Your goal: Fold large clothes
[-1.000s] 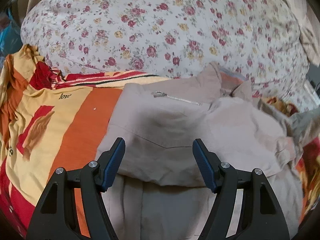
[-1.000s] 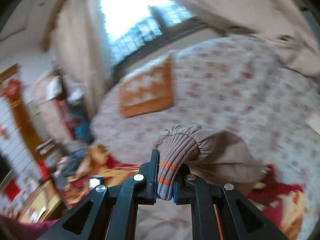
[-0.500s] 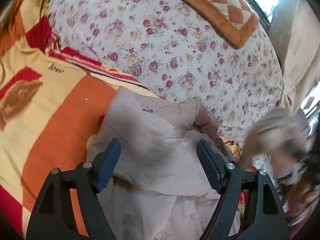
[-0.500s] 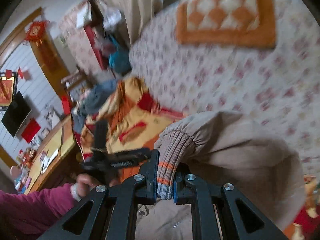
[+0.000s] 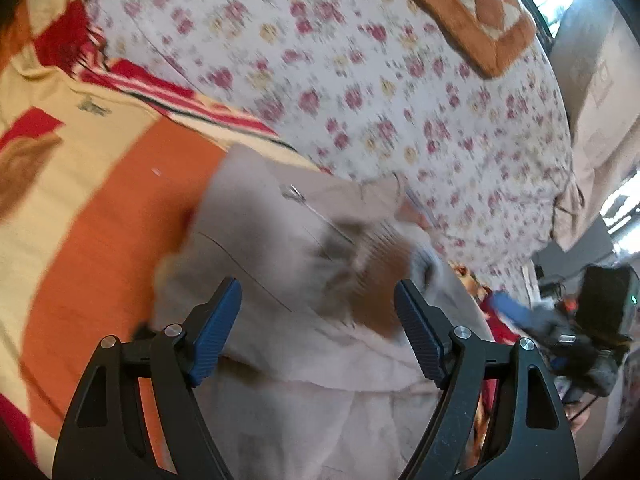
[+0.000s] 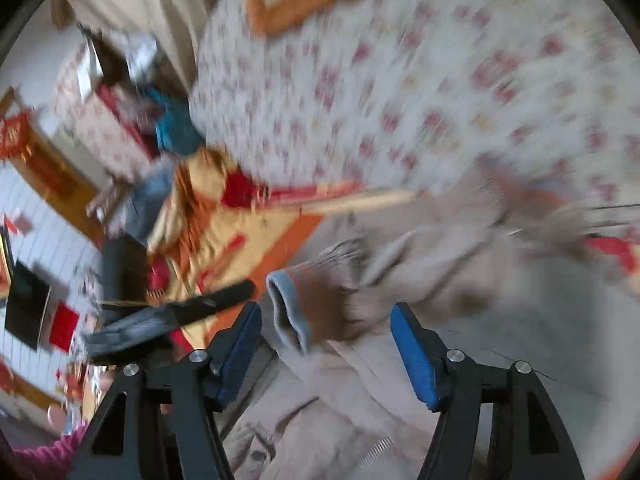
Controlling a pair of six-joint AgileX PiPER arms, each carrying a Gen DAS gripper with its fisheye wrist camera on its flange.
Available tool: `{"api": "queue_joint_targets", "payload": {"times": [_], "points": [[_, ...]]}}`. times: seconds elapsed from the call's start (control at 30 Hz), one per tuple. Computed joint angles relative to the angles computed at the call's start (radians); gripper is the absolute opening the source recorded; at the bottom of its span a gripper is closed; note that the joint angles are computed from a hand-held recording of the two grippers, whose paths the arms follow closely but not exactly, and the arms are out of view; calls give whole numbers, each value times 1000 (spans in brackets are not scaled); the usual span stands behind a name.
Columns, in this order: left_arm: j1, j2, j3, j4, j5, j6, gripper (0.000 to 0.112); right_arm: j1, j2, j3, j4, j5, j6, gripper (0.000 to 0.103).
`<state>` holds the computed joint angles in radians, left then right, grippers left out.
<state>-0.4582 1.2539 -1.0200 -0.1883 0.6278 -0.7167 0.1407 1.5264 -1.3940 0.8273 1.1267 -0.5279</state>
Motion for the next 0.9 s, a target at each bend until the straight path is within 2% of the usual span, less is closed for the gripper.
{"api": "queue_joint_targets", "payload": {"times": [0.03,0.13,0.2,0.3,0.37,0.57,0.77,0.83,0.9], "points": [[2,9,3,-49,-7,35,79,-69,-74,47,17,11,-32,76],[7,31,16,-153,-34,97,79,-198,-265,154,-67,-11,-43,81],[-15,47,13,-107,-50,50,79,-272,-360,216,-162,-29,-56,81],[-47,83,-1,-20,-63,-34,79,-286,-431,303,-347,-77,-47,81],[-47,100,-2,-21,-73,-37,79,-228,-466,388,-493,-149,14,81],[-54,151,-18,-21,-75,-35,79,-103,-437,497,-742,-314,177,79],[-42,191,-49,-158,-97,121,79,-48,-363,486,-715,-344,229,79],[-40,201,-52,-190,-108,146,79,10,-370,491,-754,-361,295,79],[-30,204,-47,-238,-123,187,79,96,-367,501,-861,-405,416,82]]}}
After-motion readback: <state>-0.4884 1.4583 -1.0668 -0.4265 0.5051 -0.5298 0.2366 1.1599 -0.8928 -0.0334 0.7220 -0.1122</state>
